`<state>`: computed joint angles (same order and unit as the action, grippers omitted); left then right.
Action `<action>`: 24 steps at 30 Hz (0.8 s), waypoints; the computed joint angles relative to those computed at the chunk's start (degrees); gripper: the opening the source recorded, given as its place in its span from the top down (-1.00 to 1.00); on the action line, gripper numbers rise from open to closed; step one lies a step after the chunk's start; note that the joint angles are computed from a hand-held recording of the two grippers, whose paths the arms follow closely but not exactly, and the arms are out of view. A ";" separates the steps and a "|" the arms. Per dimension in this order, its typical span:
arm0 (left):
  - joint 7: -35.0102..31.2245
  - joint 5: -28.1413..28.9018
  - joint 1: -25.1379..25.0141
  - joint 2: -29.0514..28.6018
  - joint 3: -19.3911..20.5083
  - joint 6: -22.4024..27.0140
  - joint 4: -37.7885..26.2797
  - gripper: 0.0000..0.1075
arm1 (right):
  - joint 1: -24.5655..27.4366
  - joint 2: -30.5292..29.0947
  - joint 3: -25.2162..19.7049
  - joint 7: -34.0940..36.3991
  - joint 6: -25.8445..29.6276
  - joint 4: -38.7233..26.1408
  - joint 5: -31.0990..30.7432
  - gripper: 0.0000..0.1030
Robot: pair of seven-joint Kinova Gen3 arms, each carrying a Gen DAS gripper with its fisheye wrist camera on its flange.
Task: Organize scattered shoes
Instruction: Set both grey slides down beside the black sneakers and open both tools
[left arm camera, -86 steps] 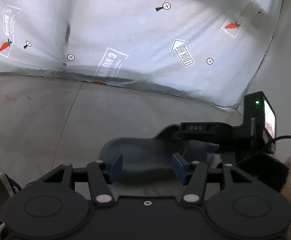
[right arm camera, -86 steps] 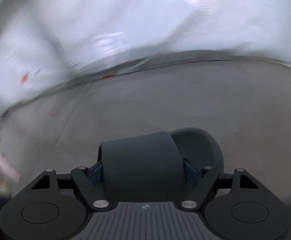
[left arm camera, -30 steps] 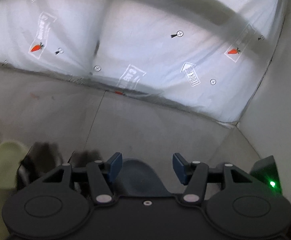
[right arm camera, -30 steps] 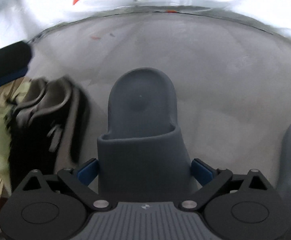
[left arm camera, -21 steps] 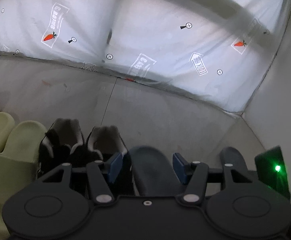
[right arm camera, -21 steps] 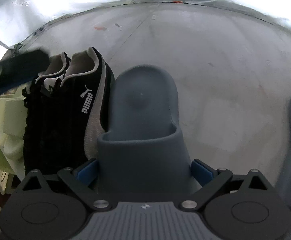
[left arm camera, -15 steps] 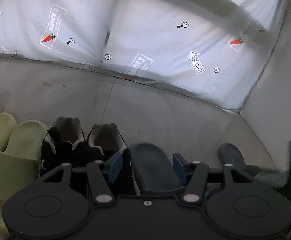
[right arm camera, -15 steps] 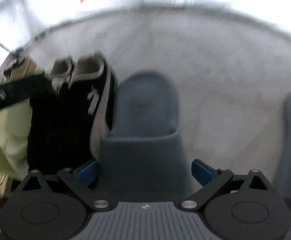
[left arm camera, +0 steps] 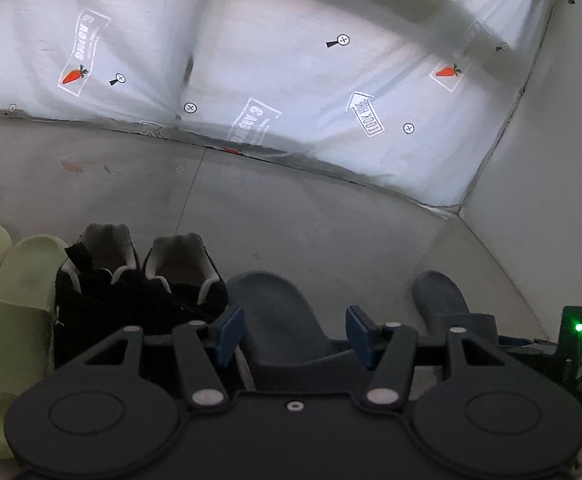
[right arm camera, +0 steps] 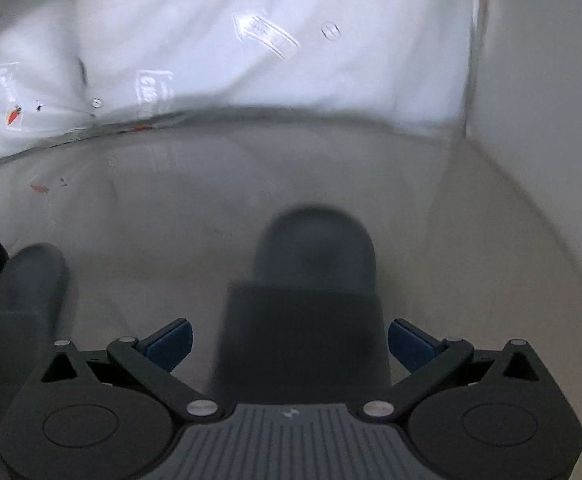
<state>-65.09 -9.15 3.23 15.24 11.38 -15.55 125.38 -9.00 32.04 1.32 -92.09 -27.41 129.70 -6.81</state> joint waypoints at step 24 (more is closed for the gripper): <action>-9.16 14.28 8.60 -3.44 -6.56 -1.15 4.21 -0.07 | 2.10 0.06 -9.43 0.26 -12.92 7.96 15.73 -0.95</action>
<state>-74.25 5.14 11.83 11.80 4.82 -16.70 129.59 -6.91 32.11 -8.10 -91.83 -40.33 137.65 8.92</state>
